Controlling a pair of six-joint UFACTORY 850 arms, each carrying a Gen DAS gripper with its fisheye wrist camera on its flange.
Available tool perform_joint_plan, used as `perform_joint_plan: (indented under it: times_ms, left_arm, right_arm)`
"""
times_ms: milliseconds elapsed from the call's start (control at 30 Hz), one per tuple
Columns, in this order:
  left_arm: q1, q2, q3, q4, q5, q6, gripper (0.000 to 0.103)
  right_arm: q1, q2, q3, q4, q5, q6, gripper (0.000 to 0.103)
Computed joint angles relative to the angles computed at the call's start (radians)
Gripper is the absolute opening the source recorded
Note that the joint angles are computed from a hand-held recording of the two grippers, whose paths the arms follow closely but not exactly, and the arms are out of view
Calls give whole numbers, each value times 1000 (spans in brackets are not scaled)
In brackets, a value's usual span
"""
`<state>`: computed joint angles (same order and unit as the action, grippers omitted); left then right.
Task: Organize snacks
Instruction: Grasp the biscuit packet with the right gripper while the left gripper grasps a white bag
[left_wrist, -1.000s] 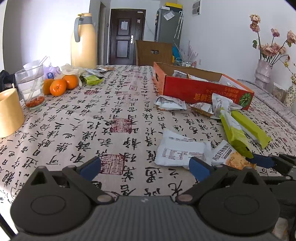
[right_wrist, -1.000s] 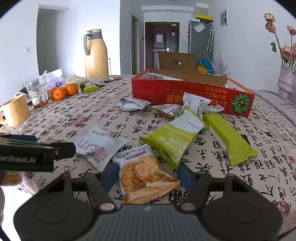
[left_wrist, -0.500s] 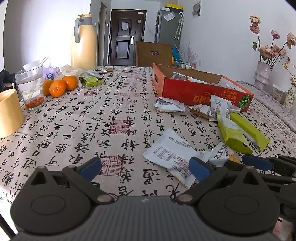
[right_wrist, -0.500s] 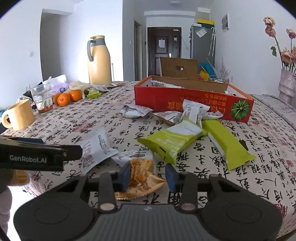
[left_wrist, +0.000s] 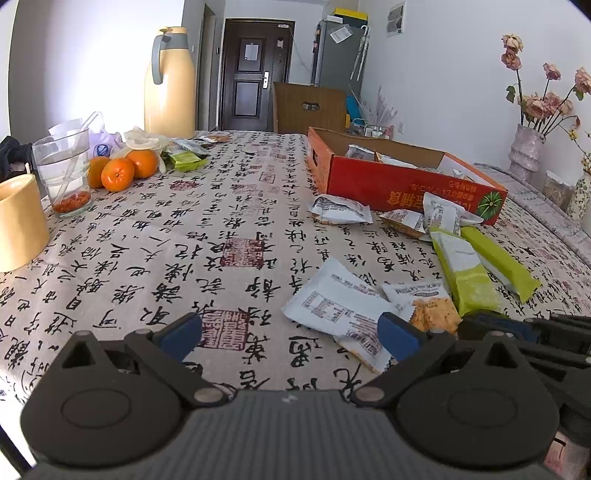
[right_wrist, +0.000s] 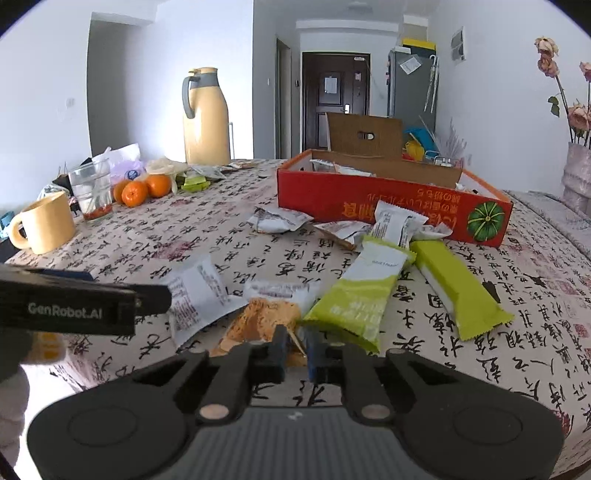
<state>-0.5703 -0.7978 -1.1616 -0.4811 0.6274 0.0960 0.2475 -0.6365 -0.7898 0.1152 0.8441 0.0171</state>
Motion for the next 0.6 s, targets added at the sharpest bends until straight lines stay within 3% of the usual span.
perform_joint_plan:
  times_ms: [67,100,233,400,600]
  left_arm:
    - [2,2,3,-1,3,-1,103]
    - [2,3,6,-3,6,-1,103]
    - [6,6,7,-7,10,5,103]
    - [16,0,-12,-19,0,12,103]
    - [25,-10,-33,-7,-16,24,103]
  right_arm:
    - [-4,4,3,-17,12,20,45]
    - [-4,5,4,-19,21,23,50]
    - [2,1,-19,-22,21,2,52]
    - [11,-35,-99,12,-77,-48,51]
    - [31,-62,-140,49,-126,-116,57]
